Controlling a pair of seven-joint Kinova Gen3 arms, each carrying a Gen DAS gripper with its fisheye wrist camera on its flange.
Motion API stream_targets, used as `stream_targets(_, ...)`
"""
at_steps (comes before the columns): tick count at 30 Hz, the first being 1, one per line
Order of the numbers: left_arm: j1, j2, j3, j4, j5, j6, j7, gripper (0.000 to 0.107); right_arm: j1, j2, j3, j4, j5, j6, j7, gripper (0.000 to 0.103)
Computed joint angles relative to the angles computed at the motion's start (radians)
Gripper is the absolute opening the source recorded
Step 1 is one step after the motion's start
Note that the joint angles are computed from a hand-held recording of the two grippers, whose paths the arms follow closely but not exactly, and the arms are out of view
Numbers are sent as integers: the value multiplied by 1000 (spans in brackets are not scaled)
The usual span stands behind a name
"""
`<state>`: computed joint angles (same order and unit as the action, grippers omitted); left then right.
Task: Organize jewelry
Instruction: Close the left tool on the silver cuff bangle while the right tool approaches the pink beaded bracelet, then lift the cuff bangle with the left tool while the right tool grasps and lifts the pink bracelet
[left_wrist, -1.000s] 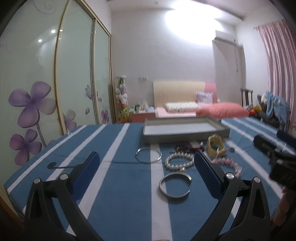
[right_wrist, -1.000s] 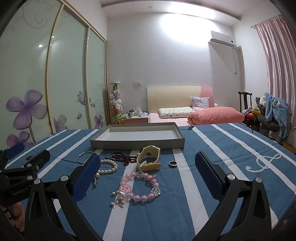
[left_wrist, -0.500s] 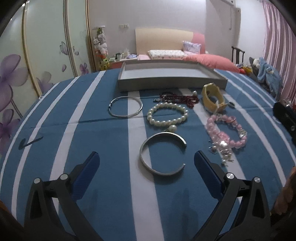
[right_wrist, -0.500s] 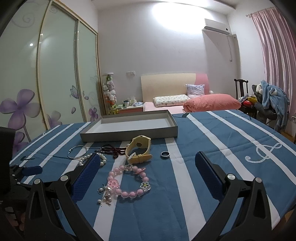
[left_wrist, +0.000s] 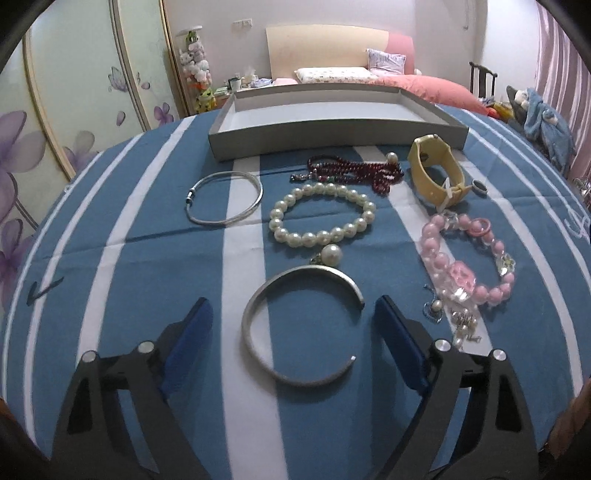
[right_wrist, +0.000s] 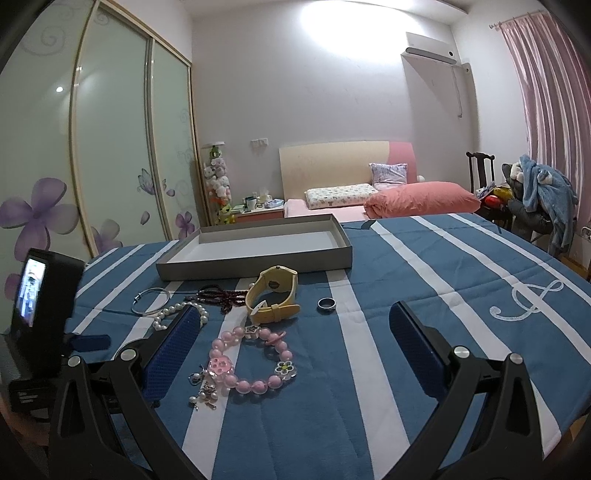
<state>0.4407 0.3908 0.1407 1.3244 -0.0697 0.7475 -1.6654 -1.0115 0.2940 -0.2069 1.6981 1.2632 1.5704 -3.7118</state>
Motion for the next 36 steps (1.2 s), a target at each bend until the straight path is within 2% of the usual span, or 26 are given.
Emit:
stream_targets(7, -31, 8, 21, -14, 55, 12, -30, 73, 8, -6, -2, 8, -3, -8, -4, 101)
stream_targets(9, -32, 5, 21, -9, 63, 2, -34, 63, 9, -7, -2, 9, -5, -8, -2, 101)
stream_targets(14, -43, 8, 25, -13, 84, 3, -52, 63, 19, -12, -4, 4, -21, -25, 14, 101)
stream_targets(20, -59, 0, 8, 0, 85, -8, -55, 63, 61, -26, -1, -27, -98, -83, 119, 101)
stream_targets(22, -69, -2, 3, 3, 84, -10, -51, 63, 88, -32, 3, -45, -144, -120, 178, 95)
stream_targets(24, -77, -1, -2, 1, 83, -9, -47, 63, 119, -35, 8, -66, -199, -161, 242, 82)
stream_targets(27, -92, 1, 1, -1, 88, -11, -53, 63, 161, -43, 20, -83, -275, -229, 320, 69)
stream_targets(34, -114, 6, 9, -11, 110, -1, -75, 63, 221, -25, 49, -157, -413, -283, 519, 56)
stream_targets(36, -116, 8, 8, -14, 113, 0, -75, 63, 235, -12, 58, -184, -460, -282, 578, 45)
